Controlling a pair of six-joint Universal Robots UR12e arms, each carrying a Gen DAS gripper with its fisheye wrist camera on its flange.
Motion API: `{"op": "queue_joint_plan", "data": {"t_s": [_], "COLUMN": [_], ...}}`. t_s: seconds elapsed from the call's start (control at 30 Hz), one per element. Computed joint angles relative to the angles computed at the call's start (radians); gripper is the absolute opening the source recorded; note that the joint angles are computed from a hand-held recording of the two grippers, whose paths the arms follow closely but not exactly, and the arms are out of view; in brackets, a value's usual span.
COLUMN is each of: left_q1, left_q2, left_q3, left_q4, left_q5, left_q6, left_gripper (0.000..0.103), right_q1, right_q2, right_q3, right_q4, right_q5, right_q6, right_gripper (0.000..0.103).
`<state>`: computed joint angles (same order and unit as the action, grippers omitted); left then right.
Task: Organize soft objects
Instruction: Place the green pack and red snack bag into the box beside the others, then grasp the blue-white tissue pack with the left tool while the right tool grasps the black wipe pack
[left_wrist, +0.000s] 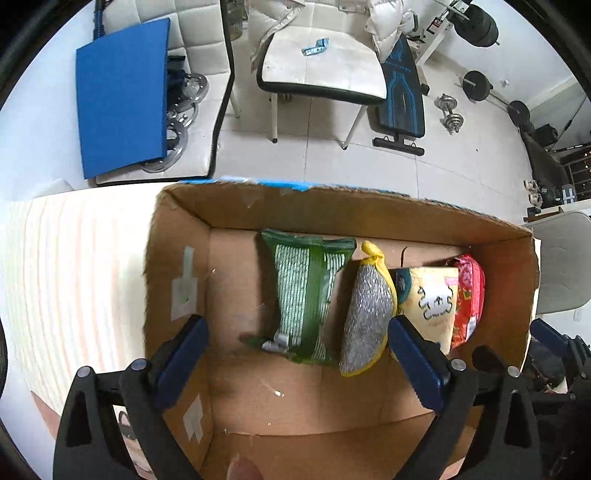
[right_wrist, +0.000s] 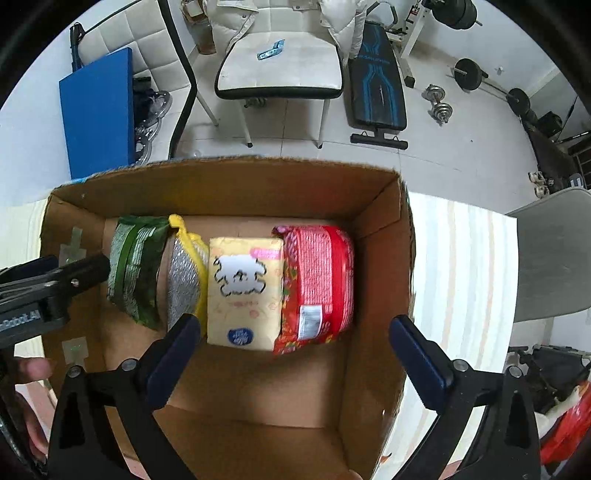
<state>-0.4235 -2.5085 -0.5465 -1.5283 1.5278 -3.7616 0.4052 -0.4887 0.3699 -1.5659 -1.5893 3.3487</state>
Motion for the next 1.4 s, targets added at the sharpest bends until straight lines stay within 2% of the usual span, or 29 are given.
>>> {"op": "queue_joint_plan", "data": {"t_s": [0.23,0.57,0.67,0.73,0.8,0.87,0.93,1.0,1.07,1.13,1.2,1.33,1.37,1.4], "left_q1": [-0.035,-0.08,-0.094,-0.102,-0.114,-0.136,-0.163,-0.189,-0.203,-0.209,-0.203,-0.195,-0.194,-0.191], "left_q2": [0.074,0.174,0.204,0.227,0.259,0.298,0.327,0.345,0.354,0.359,0.362,0.354,0.348,0.34], "left_q3": [-0.098,-0.23,-0.263,-0.291,-0.329,-0.383,-0.431,-0.473,-0.512,-0.552,-0.587,-0.626,-0.629,-0.63], "left_q4": [0.045,0.155,0.186,0.211,0.236,0.246,0.225,0.163,0.106,0.051,0.03,0.013,0.01,0.015], "left_q5": [0.061,0.165,0.183,0.192,0.222,0.29,0.374,0.446,0.468,0.451,0.403,0.366,0.363,0.352], "left_q6": [-0.021,-0.065,-0.075,-0.08,-0.08,-0.072,-0.05,-0.028,-0.008,0.005,0.014,0.041,0.054,0.076], "left_gripper": [0.099,0.099,0.099,0.099,0.099,0.099,0.099,0.099,0.099,0.099,0.099,0.099,0.099,0.099], "right_q1": [-0.008,0.014,0.019,0.017,0.017,0.022,0.03,0.037,0.045,0.055,0.069,0.113,0.121,0.127], "right_q2": [-0.115,-0.295,-0.348,-0.386,-0.427,-0.468,-0.506,-0.528,-0.533,-0.524,-0.509,-0.466,-0.457,-0.452], "right_q3": [0.211,0.516,0.595,0.651,0.715,0.781,0.851,0.904,0.949,0.972,0.989,0.983,0.982,0.981], "right_q4": [-0.097,-0.32,-0.392,-0.451,-0.514,-0.557,-0.551,-0.5,-0.425,-0.364,-0.328,-0.277,-0.267,-0.257], "right_q5": [0.075,0.041,0.05,0.084,0.112,0.122,0.145,0.169,0.203,0.227,0.244,0.187,0.175,0.167], "right_q6": [0.035,-0.003,-0.004,-0.002,-0.001,-0.012,-0.036,-0.064,-0.097,-0.113,-0.129,-0.175,-0.185,-0.195], "right_gripper": [0.103,0.103,0.103,0.103,0.103,0.103,0.103,0.103,0.103,0.102,0.1,0.1,0.097,0.087]}}
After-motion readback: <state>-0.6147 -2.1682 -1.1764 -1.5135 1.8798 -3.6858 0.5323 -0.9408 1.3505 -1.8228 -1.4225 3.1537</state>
